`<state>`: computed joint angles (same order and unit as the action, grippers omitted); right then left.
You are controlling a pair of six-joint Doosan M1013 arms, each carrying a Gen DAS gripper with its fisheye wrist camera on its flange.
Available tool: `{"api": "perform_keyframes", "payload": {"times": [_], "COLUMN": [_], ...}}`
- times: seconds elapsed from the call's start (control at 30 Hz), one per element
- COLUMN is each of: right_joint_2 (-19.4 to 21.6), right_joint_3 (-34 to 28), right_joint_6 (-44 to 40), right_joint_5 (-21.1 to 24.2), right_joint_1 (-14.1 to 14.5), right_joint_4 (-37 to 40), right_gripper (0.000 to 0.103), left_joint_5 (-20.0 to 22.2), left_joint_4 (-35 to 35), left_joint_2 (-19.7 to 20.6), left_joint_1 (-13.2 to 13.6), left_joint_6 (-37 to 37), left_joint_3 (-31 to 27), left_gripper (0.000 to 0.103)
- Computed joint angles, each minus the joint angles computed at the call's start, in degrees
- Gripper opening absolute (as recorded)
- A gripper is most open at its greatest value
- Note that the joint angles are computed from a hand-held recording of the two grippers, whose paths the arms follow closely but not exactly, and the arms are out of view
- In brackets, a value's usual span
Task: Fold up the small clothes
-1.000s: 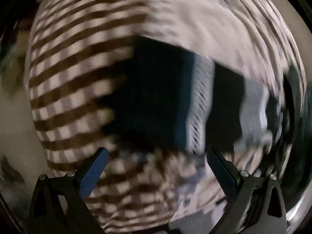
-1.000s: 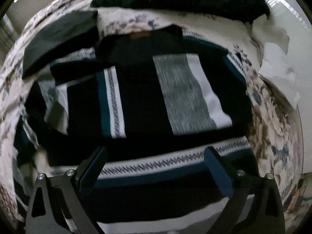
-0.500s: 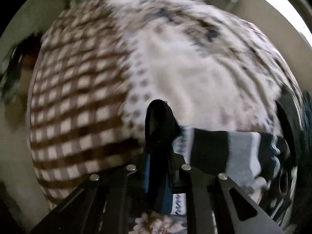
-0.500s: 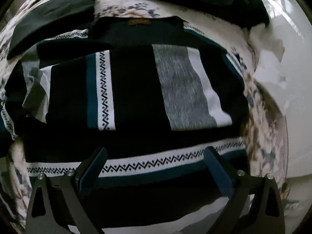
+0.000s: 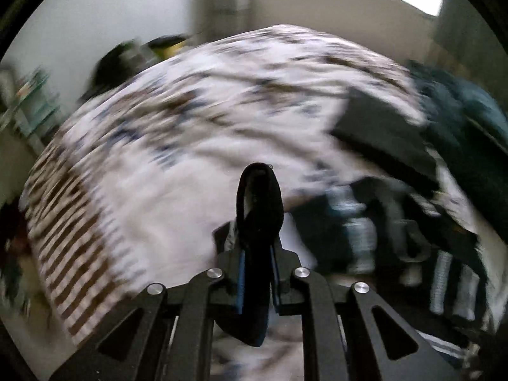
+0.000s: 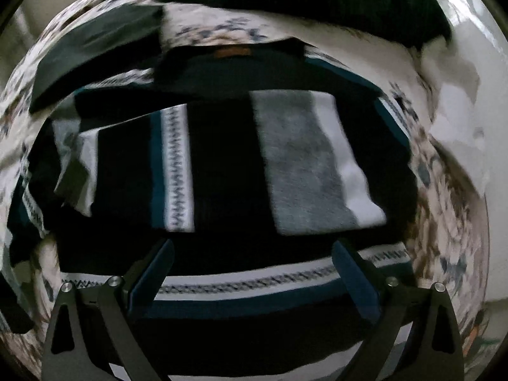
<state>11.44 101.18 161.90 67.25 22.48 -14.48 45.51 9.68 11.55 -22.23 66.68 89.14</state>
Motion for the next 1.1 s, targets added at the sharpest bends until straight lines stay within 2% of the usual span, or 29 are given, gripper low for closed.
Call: {"api": "perform_keyframes", "payload": {"times": [0.07,0.23,0.4,0.5,0.6,0.67,0.7,0.77,0.8,0.83,0.9,0.97,1.0,1.1], "right_joint_2": [-2.02,-8.52,-14.65,-17.55,-19.74,-21.21,-21.68,-22.86,-23.36,-24.1,-25.37,-26.48,-26.68,-26.46], "right_joint_3": [2.33,9.91,16.36,19.48,21.53,22.73,23.05,23.72,24.01,24.32,24.81,24.86,24.81,25.05], "right_joint_6": [1.71,6.59,9.61,10.98,10.19,9.12,8.6,7.38,6.69,5.85,4.89,4.07,3.98,0.41], "right_joint_5": [-0.29,0.05,1.74,2.16,1.77,-0.32,-1.07,-2.98,-3.84,-4.89,-7.43,-11.26,-13.3,-22.27], "right_joint_1": [-1.27,-3.94,-7.71,-9.8,-12.19,-13.52,-14.03,-15.01,-15.43,-16.13,-16.78,-17.43,-17.3,-17.93], "right_joint_4": [0.99,3.32,3.73,4.38,4.9,5.66,5.79,6.03,6.42,7.14,8.03,9.16,9.53,15.05], "right_gripper": [0.101,0.101,0.101,0.101,0.101,0.101,0.101,0.101,0.101,0.101,0.101,0.1,0.1,0.098], "left_joint_5": [-0.53,0.93,5.91,8.42,14.42,17.74,19.09,18.79,18.4,17.82,16.3,14.78,13.74,13.07], "left_joint_4": [-2.83,-15.63,-25.47,-27.42,-27.59,-29.08,-30.83,-32.54,-33.61,-34.35,-34.41,-31.36,-28.37,-17.12], "left_joint_2": [0.82,5.16,10.16,12.6,16.09,17.84,18.68,18.31,17.82,17.25,15.5,14.22,13.32,11.99], "left_joint_1": [-2.38,-9.93,-17.53,-20.82,-23.42,-23.91,-23.82,-23.73,-23.1,-22.48,-20.32,-18.56,-17.34,-14.09], "left_joint_6": [3.72,15.19,23.34,25.52,26.49,26.38,27.12,27.7,28.04,28.27,27.87,26.22,24.74,18.1], "left_joint_3": [-2.03,-9.4,-15.28,-17.16,-20.13,-21.43,-22.0,-21.57,-21.37,-20.92,-19.93,-19.14,-18.36,-16.56], "left_gripper": [0.01,0.01,0.01,0.01,0.014,0.018,0.023,0.047,0.07,0.078,0.078,0.084,0.091,0.092]}}
